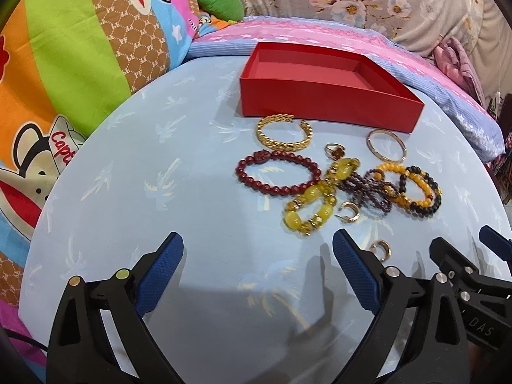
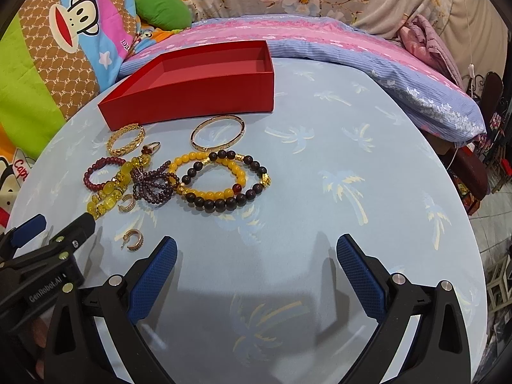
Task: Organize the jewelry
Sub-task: 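Grasp the twisted gold cuff with the left tool while the right tool grasps the thin gold bangle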
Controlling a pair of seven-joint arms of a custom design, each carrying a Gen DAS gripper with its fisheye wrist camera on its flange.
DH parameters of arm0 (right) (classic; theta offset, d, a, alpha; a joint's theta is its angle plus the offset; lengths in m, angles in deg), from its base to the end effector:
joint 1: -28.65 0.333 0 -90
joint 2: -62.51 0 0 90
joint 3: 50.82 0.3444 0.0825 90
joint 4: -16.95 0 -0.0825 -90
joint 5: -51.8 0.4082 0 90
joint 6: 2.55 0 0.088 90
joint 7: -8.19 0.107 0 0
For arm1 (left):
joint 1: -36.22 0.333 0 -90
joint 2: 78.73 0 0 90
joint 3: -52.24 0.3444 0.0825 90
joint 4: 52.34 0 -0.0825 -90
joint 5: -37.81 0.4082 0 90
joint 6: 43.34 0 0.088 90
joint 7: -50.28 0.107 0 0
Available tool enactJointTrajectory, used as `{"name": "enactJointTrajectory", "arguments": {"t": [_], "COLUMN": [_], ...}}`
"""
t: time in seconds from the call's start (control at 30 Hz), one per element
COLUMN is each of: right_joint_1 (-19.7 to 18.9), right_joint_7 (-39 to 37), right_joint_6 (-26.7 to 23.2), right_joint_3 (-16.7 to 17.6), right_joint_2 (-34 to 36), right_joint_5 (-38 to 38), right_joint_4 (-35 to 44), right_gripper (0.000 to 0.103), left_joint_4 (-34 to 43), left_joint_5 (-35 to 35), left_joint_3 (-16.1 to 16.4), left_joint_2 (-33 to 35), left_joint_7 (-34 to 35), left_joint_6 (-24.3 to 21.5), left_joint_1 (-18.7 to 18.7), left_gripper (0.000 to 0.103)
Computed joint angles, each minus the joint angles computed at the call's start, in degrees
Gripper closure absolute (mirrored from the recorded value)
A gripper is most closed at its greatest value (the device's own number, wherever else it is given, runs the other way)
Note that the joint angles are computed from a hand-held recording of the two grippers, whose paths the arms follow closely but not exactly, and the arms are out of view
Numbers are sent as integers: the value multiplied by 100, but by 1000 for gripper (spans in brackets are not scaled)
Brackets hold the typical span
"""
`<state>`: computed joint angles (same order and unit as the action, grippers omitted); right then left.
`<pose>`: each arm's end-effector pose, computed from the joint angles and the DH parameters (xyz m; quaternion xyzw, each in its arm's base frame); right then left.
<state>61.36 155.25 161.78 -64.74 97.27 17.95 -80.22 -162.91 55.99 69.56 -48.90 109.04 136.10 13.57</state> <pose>0.6875 0.2975 0.3136 -0.6468 0.6846 -0.2431 0.2321 0.6905 -0.1150 0.3084 -0.6766 0.6478 -0.2412 0.2537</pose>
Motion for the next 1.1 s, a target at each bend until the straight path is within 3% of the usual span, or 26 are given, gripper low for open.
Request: {"name": "enactJointTrajectory", "arguments": {"t": [0.13, 0.27, 0.37, 0.47, 0.73, 0.83, 0.97, 1.1], "right_joint_1": [-303, -294, -473, -548, -743, -804, -803, -797], "right_joint_7": [-399, -583, -902, -1207, -2068, -2382, -2737, -2782], "right_joint_6": [-22, -79, -191, -440, -1217, -1496, -2025, -1821], "right_joint_3": [303, 227, 394, 449, 713, 815, 859, 811], "right_joint_2": [119, 340, 569, 894, 1787, 2075, 2451, 2383], "right_joint_5": [354, 507, 775, 980, 1522, 1721, 1895, 1958], "right_joint_4": [273, 694, 1143, 1736, 3246, 3726, 4370, 4203], "right_gripper": [7, 7, 7, 7, 8, 10, 21, 31], "left_joint_4": [218, 587, 1012, 1506, 2197, 2349, 2469, 2663], "left_joint_5": [-163, -188, -161, -234, -194, -324, -413, -486], "left_joint_3": [-380, -441, -569, -968, -1196, -1462, -1583, -1659], "left_joint_2": [8, 147, 330, 559, 963, 1052, 1137, 1269], "left_joint_7": [147, 230, 370, 598, 699, 912, 1096, 1248], "left_joint_6": [-79, -132, -353, -745, -1100, -1221, -1307, -1417], "left_joint_1": [457, 570, 678, 1003, 1229, 1458, 1542, 1567], "left_gripper": [12, 12, 12, 12, 12, 12, 12, 12]}}
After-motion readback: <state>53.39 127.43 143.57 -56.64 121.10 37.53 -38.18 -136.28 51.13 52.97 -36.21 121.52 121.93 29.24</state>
